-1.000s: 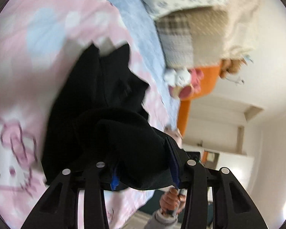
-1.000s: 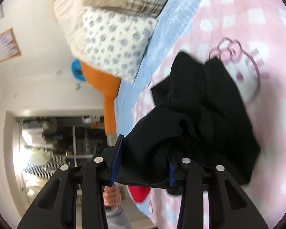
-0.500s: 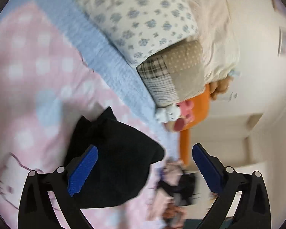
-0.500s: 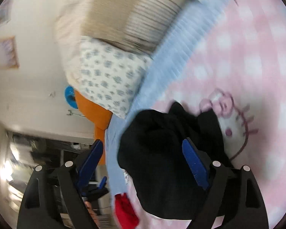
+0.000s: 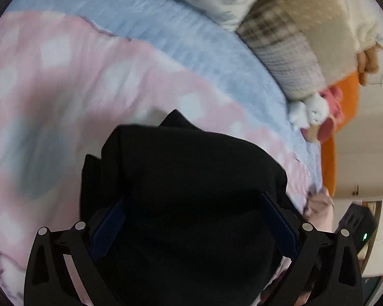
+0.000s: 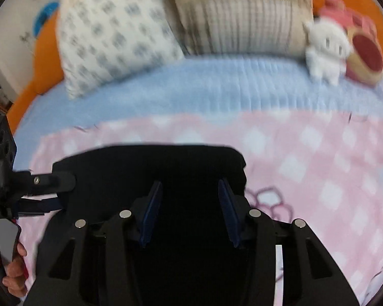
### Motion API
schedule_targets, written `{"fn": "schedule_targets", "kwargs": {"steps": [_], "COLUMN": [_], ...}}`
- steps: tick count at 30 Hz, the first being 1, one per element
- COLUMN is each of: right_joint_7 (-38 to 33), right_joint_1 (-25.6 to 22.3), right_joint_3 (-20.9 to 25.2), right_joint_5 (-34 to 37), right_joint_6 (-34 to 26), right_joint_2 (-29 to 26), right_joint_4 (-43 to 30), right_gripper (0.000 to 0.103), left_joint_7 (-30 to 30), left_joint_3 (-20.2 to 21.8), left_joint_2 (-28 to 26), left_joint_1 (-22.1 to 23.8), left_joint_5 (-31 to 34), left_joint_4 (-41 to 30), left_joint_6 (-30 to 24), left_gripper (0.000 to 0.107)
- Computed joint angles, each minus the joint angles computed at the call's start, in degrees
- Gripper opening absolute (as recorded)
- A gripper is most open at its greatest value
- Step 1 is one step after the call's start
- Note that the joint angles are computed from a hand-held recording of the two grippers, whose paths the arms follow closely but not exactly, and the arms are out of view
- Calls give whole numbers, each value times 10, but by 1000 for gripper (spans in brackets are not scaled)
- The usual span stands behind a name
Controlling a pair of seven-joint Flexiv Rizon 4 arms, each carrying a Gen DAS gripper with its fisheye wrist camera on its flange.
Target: Fold large clothes
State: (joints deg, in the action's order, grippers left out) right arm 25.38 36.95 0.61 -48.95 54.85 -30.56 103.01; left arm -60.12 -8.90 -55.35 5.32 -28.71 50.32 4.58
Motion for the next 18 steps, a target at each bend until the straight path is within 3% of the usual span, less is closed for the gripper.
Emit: {"fn": "schedule_targets", "kwargs": {"steps": [1,3,7,9,10,11,12,14,16,18], "right_joint_7": [25,54,-31,-21,21,74,112,208,291,263], "right_joint_1": [6,13,16,35,46,45,36,6,-21,-40], "right_joint_3": [-13,-24,-3,-8,-11,-9,-3,6,2,31], "right_joint_5": [-22,-52,-47,-112,-163,-209,-238,-298,-362,-305], "right_joint_6": [9,9,-61,-87,-100,-87,-64,12,90,91], "right_joint_2": [-3,-7,4,39,67,91,104,121,110,80], "right_joint_4": [6,11,-13,10,34,60,77,109,115,107], "right_gripper": [45,45,46,47,51,59,62,63,63,62], "left_joint_7": [27,58,51,94,129,178,249,315,326,287], "left_joint_3": [-1,6,8,-11,-21,-34,-40,-61,-48,-5], "left_joint_2": [15,31,44,80,100,126,151,167,160,146], "left_joint_1": [-2,-11,-1,24,39,56,71,98,92,52], "left_joint_5": [1,20,16,-24,-48,-83,-137,-178,-171,-112], "left_joint_4": [32,54,47,98,129,170,212,247,244,223], "left_joint_6": [38,60,42,62,77,95,103,83,53,73], "left_gripper": [100,100,100,100,100,100,100,100,100,100]}}
